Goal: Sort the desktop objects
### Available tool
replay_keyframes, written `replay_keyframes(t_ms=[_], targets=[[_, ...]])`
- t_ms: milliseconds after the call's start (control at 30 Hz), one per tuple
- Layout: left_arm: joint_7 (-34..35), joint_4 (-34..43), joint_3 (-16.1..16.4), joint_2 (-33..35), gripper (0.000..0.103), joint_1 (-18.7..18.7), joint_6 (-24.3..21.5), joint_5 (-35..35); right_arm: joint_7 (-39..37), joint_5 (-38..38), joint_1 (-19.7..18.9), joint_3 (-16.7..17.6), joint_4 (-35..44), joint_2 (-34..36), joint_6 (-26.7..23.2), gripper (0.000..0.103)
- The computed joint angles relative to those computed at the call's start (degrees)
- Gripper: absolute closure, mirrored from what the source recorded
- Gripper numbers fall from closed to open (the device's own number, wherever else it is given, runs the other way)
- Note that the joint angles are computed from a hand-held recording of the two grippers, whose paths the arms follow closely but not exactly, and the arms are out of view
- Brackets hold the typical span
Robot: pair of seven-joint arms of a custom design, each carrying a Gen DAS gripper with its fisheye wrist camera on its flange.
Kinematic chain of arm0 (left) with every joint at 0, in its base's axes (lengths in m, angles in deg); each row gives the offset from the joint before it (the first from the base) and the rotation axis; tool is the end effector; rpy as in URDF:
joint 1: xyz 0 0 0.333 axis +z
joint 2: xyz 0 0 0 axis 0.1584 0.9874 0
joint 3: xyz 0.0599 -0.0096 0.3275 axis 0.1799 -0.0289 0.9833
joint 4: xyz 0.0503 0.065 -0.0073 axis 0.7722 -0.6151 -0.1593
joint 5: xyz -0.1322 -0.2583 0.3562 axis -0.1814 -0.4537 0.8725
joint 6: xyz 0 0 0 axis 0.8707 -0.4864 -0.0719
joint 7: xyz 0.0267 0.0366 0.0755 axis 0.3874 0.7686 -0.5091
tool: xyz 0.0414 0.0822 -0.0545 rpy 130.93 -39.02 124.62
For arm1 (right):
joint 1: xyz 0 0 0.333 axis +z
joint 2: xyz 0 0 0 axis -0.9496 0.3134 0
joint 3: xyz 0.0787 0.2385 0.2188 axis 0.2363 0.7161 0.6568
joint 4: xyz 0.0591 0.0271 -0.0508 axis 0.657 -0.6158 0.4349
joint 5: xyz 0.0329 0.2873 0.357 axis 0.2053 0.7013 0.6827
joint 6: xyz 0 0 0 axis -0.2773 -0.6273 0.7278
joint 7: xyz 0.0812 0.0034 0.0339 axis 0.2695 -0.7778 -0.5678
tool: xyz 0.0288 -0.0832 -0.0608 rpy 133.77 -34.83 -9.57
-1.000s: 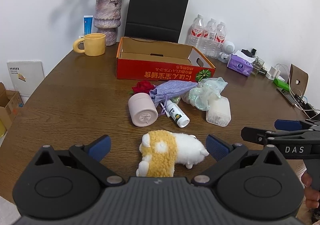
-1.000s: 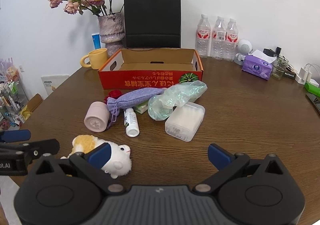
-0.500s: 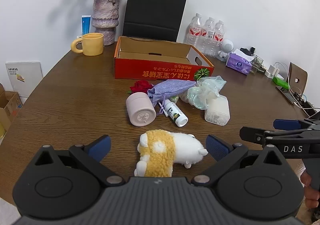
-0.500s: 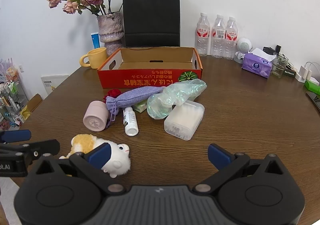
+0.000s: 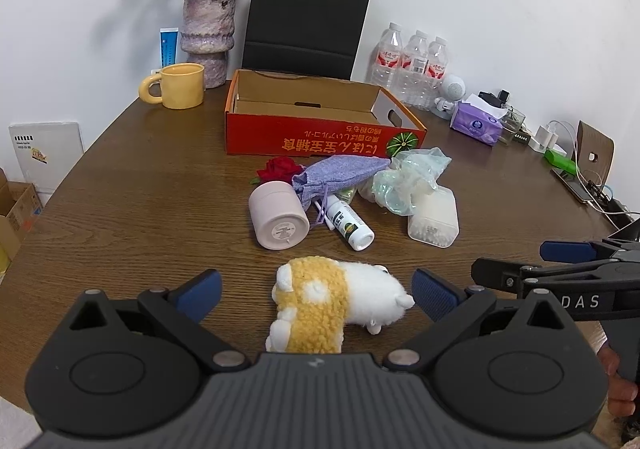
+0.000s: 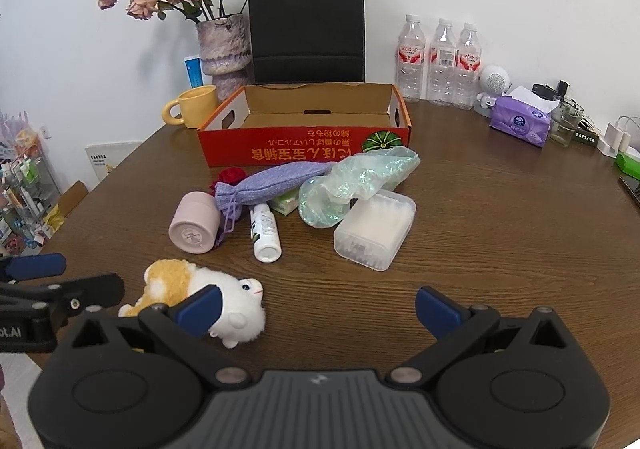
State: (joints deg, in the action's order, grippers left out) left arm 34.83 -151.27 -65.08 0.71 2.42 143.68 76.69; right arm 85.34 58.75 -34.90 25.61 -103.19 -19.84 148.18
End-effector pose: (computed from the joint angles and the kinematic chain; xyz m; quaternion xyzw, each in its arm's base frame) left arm 0.6134 -0.1935 0.3510 -0.6837 0.5924 -0.3390 0.2582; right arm 0.6784 0.3689 0.3538 -0.7449 0.5320 -0.2033 0.3477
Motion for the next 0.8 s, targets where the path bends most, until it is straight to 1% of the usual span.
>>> replay_keyframes(t_ms=[200,333,433,500,600,800], targets=[[1.7,0.0,0.1,0.3,0.000,0.0,0.1,-1.8,0.0,0.1,0.1,-0.1,0.2,0.1,-0.1,0.000],[3.8,0.1,0.4,0.7,0.000,-0.2,0.2,-4.1,-0.9,0.2,-1.0,1.0,1.1,0.5,-0.8,0.000],[4.0,0.1,0.8,0.8,0.000,-0.6,0.2,-4.2,-2.0,0.6,-2.3,2.3,2.0,0.9,-1.5,0.000],[3.8,0.2,1.0,0.8,0.000,-0.8,0.1,-4.1,-2.0,0.5,-2.4,2.2,2.3,1.0,-1.7,0.000],[4.3,0.4,1.0,1.1,0.000,-0.9,0.1,-4.7,-1.3,0.0,-1.6,1.0,2.3,1.1,-1.4,0.000],[5.5,1.0,1.5,1.8,0.000,-1.3,0.8,-5.6,-1.2,0.1,-1.8,1.0,2.4,1.2,-1.3,0.000]])
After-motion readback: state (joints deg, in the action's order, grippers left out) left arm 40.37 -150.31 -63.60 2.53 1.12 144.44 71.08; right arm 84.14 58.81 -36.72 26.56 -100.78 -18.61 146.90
